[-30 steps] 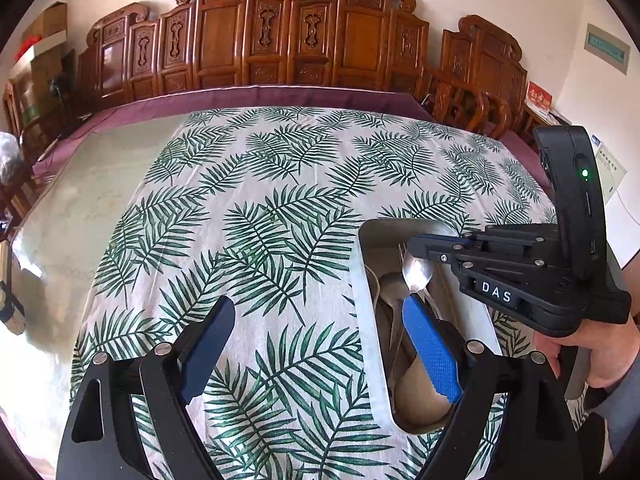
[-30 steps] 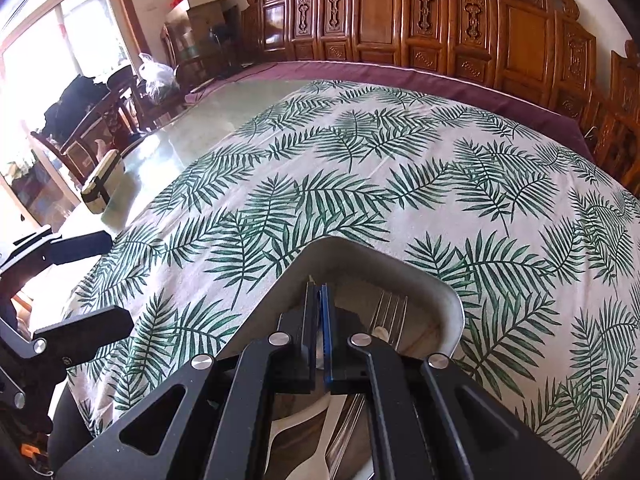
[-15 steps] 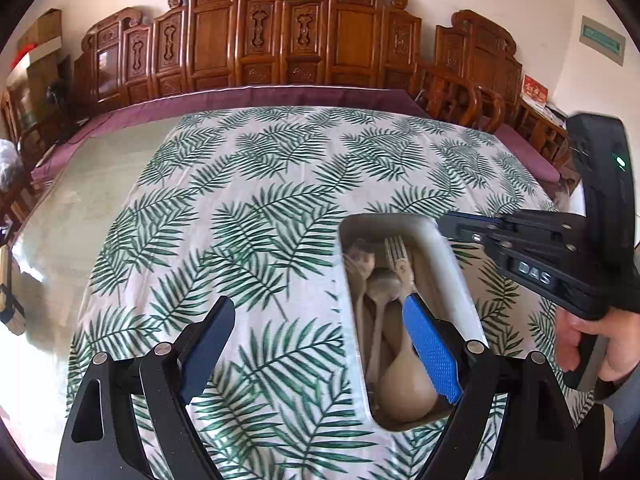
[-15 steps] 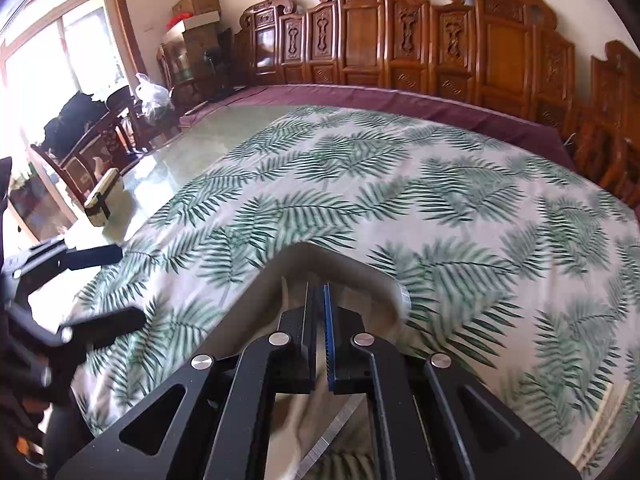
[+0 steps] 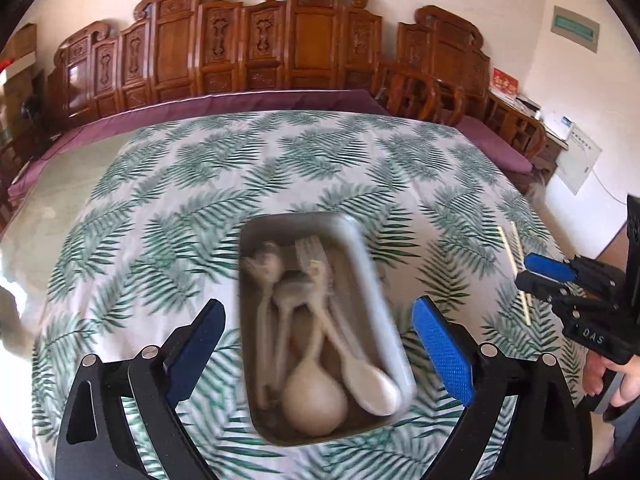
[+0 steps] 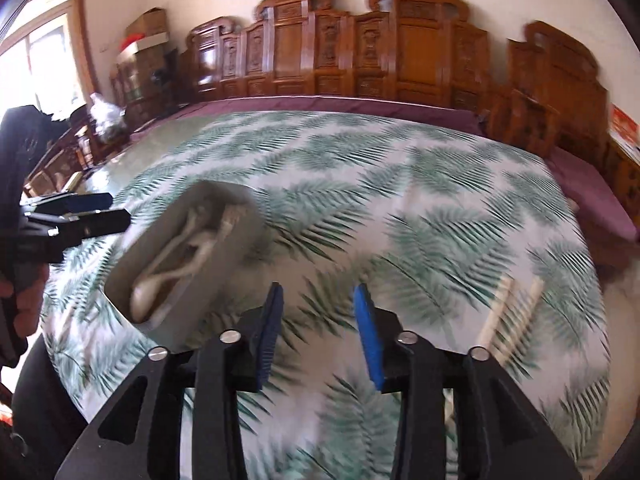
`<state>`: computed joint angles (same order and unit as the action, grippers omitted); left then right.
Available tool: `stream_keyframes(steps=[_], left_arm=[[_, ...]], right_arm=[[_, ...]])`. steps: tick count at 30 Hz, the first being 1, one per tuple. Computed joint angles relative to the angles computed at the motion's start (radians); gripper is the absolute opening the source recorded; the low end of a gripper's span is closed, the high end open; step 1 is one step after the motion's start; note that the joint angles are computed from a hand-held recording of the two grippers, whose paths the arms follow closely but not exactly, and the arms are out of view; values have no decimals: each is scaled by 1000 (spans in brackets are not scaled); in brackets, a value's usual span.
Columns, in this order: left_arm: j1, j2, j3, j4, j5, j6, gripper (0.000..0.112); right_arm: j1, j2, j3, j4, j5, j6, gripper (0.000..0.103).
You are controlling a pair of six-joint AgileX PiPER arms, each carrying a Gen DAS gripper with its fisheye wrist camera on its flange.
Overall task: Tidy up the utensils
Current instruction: 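Lower the metal spoon into the grey tray and open the right tool, then grasp a wooden chopstick with the right tool while the left tool reaches the other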
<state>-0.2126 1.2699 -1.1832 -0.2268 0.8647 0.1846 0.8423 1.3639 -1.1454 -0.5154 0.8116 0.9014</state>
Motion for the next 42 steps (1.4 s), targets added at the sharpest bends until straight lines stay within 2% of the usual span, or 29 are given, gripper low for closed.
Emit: stream_keyframes(steps=[7, 11, 15, 19, 26, 31, 33, 35, 42], left_arm=[[-243, 33, 0, 156, -43, -201, 91], [-334, 55, -14, 216, -45, -272, 91], [-404, 70, -12, 269, -49, -342, 91], [-466, 81, -2, 319, -51, -401, 91], [-559, 125, -14, 374, -45, -470, 91], [-613, 168, -41, 402, -46, -510, 91], [-633, 186, -55, 412, -45, -521, 91], [-652, 204, -70, 424, -47, -532, 91], [-712, 301, -145, 434, -51, -557, 91]], right_arm=[[-89, -204, 237, -37, 39, 86, 41], [-234, -247, 312, 31, -17, 14, 41], [-351, -195, 345, 74, -87, -54, 41], [-405, -114, 333, 112, -129, -92, 41], [-437, -15, 284, 106, -103, -103, 38], [-463, -26, 289, 120, -81, -158, 33], [-479, -51, 303, 140, -64, -189, 25], [-503, -84, 323, 171, -49, -240, 8], [-579, -214, 403, 257, -11, -375, 6]])
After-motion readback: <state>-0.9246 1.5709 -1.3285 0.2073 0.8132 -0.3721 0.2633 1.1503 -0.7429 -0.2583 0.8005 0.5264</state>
